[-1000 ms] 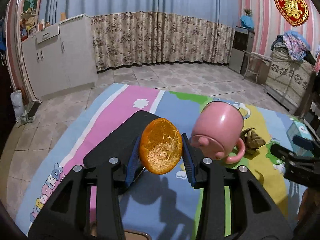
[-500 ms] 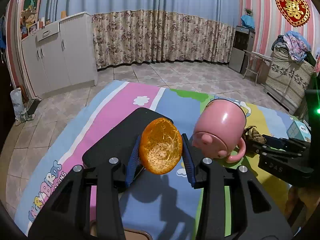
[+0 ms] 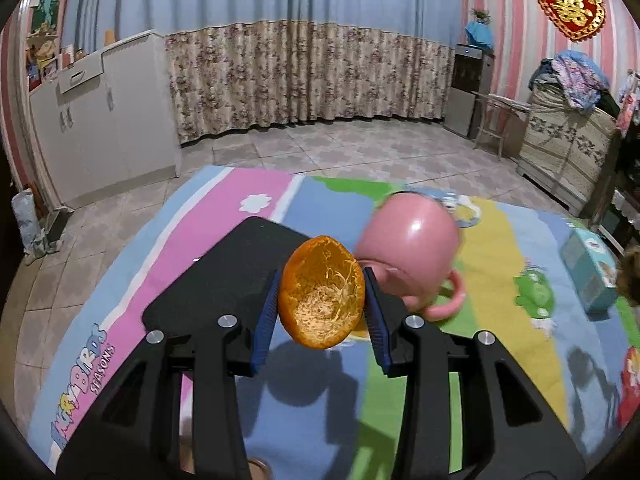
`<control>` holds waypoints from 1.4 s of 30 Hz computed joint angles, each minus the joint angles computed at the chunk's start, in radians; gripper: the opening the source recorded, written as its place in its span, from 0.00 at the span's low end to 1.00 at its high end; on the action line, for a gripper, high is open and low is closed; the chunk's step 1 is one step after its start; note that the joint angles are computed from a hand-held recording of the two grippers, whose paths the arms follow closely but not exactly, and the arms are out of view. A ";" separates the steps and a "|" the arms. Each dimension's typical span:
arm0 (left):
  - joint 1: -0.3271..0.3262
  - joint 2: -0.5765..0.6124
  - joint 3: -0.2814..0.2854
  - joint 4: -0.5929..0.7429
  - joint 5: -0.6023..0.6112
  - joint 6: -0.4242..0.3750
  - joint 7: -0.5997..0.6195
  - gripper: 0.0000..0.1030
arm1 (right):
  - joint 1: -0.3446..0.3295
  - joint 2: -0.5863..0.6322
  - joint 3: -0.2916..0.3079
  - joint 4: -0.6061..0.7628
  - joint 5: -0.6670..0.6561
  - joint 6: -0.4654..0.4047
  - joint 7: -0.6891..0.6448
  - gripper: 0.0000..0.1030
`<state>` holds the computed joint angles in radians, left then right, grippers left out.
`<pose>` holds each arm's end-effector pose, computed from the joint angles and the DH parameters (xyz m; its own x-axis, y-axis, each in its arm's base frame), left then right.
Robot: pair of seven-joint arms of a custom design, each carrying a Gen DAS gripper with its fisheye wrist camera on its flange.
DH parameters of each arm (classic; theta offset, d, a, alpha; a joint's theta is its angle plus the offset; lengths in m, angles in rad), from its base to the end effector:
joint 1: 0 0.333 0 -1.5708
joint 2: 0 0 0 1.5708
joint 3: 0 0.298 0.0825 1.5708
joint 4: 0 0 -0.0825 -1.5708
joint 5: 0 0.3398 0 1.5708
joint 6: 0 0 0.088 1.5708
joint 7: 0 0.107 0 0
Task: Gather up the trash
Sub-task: 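Carry the orange peel and brown item over the blue basket, then open the left tool to drop the peel, then open the right tool to drop the brown item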
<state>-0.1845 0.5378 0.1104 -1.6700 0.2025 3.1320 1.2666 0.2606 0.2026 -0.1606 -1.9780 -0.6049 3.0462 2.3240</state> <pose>0.6781 -0.0832 0.4159 -0.0270 -0.9994 0.0238 -0.5996 -0.0028 -0.8003 0.5887 0.1096 0.4678 -0.0337 -0.9982 -0.0503 -0.6294 0.0602 -0.7747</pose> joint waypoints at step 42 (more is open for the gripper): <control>-0.372 -0.045 -0.401 -0.089 -0.075 0.084 0.262 0.40 | -0.657 -0.672 -0.114 -0.662 -1.039 0.034 0.862 0.43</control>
